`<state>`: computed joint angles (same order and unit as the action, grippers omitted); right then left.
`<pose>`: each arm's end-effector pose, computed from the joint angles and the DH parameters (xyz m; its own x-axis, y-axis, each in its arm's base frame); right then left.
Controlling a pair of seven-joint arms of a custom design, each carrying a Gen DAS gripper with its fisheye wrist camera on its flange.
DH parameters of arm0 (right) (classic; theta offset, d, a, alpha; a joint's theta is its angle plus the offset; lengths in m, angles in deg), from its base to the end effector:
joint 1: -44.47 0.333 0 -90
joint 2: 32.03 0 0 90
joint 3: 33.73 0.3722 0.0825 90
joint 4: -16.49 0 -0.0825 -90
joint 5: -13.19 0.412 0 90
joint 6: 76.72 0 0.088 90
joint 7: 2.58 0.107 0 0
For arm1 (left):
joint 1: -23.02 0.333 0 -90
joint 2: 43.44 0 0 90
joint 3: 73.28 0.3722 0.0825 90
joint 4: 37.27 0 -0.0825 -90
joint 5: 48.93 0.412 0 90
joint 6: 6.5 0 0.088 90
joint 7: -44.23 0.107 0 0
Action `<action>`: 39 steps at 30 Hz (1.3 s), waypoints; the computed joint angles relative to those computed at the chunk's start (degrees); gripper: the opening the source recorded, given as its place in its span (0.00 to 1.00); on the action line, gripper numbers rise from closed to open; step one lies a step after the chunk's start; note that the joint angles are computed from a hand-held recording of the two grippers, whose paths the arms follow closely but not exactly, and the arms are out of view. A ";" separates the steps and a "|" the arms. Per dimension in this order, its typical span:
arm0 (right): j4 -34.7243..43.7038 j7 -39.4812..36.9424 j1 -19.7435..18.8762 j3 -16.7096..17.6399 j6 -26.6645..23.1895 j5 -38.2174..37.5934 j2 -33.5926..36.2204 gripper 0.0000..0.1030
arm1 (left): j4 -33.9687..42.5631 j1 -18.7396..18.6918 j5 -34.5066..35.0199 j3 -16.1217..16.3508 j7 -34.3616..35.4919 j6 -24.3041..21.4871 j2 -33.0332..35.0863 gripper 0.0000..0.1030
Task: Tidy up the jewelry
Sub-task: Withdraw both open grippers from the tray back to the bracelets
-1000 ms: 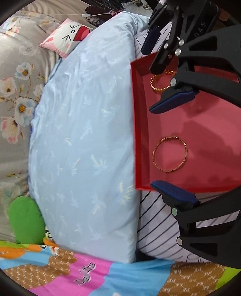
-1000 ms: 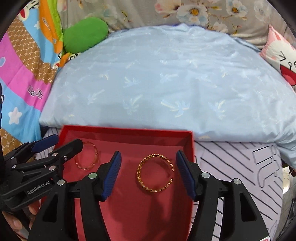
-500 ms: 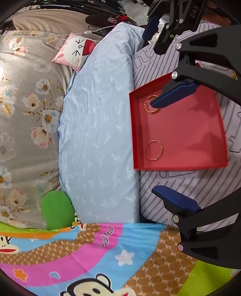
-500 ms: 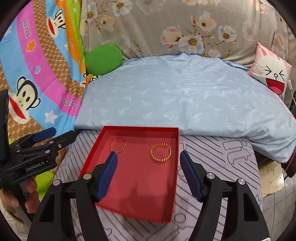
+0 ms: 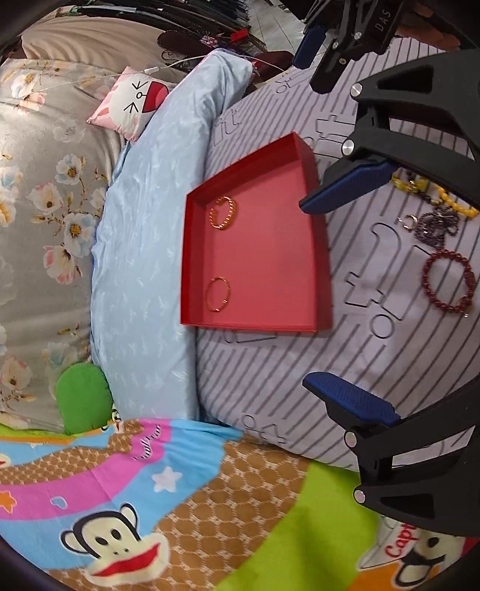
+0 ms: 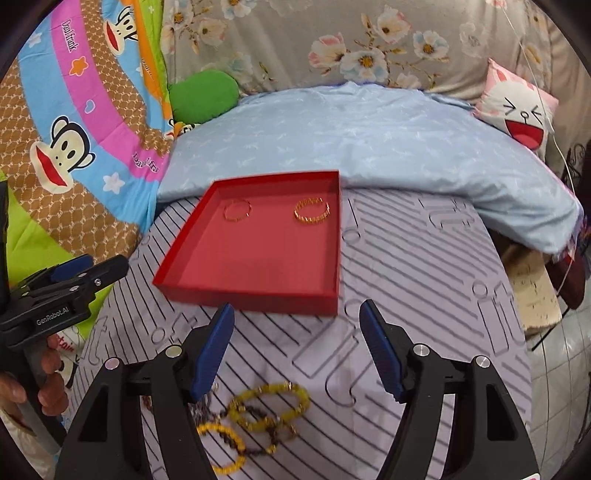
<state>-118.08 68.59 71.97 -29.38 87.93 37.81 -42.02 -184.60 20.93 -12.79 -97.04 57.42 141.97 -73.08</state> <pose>0.4668 0.2644 0.5185 0.5285 -0.8394 -0.1271 -0.6820 -0.3306 -0.6524 0.3741 -0.2100 0.5072 0.3769 -0.9234 0.0730 -0.6426 -0.3175 -0.6974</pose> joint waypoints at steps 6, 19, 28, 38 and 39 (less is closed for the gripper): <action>-6.28 4.26 -1.80 1.55 2.84 -5.39 -2.99 0.66 | -3.58 -2.29 -1.09 -2.65 -3.63 -3.88 -1.94 0.81; -15.35 7.10 1.62 -0.33 3.20 -8.88 -6.00 0.66 | -13.01 -10.24 -8.11 -4.24 -10.88 -4.67 -7.20 0.81; -15.97 6.43 2.99 -0.95 2.45 -7.34 -5.81 0.66 | -14.40 -11.62 -10.29 -4.30 -13.23 -3.89 -6.65 0.80; -15.10 5.51 3.09 -1.10 2.51 -5.90 -4.75 0.66 | -13.07 -8.34 -6.39 -3.34 -12.21 -0.83 -3.32 0.70; -14.99 5.53 2.98 -1.07 2.56 -5.89 -4.65 0.66 | -12.93 -7.85 -5.95 -3.11 -12.03 0.16 -2.62 0.68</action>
